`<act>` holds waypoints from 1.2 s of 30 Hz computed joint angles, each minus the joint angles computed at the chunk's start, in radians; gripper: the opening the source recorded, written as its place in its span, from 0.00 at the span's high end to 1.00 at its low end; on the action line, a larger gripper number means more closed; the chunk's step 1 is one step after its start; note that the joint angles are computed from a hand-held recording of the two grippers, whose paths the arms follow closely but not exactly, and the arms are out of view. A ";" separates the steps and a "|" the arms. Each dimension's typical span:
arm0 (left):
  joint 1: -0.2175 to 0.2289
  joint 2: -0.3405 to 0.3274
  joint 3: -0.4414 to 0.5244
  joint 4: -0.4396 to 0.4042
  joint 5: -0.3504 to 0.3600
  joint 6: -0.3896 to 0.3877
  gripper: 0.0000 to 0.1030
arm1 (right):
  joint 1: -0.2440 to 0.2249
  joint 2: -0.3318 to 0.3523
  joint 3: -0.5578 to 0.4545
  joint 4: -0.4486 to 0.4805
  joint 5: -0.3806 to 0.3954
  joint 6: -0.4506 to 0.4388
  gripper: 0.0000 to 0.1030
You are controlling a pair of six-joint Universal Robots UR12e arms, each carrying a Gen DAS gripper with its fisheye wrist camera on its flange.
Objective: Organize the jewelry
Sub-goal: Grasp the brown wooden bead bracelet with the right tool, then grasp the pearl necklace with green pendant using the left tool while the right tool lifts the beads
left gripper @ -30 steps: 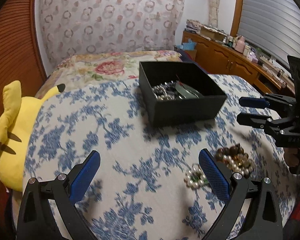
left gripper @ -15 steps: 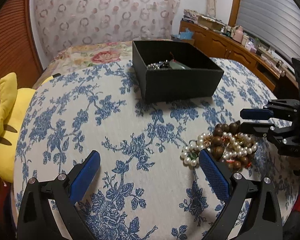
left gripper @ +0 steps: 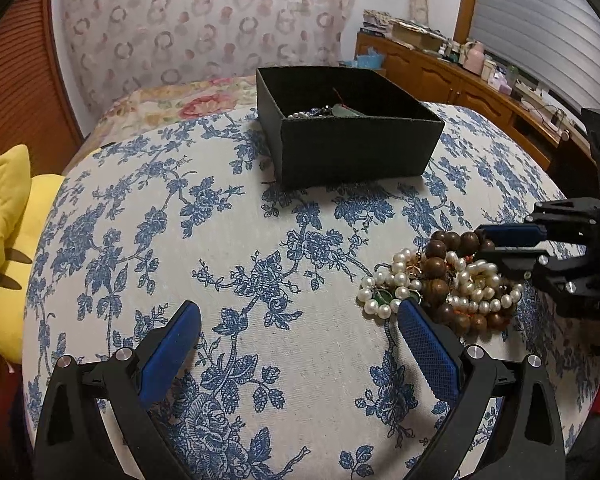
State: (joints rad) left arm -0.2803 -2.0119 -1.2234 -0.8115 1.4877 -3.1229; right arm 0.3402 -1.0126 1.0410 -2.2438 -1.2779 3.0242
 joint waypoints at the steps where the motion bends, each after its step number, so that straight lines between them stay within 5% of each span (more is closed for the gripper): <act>1: 0.000 0.000 0.000 -0.001 -0.001 -0.001 0.08 | 0.001 0.001 0.000 -0.002 0.000 0.000 0.79; 3: 0.000 0.000 -0.001 -0.001 -0.002 -0.002 0.08 | 0.001 -0.002 0.004 -0.011 0.004 0.003 0.85; 20: 0.000 0.011 -0.014 0.021 -0.007 -0.005 0.08 | -0.018 -0.055 0.046 -0.190 0.025 0.029 0.86; 33: -0.015 0.012 -0.007 0.048 -0.013 0.016 0.08 | -0.032 -0.085 0.066 -0.275 -0.048 0.049 0.86; 36: -0.020 0.008 0.001 0.044 -0.027 0.047 0.23 | -0.037 -0.086 0.076 -0.268 -0.055 0.057 0.86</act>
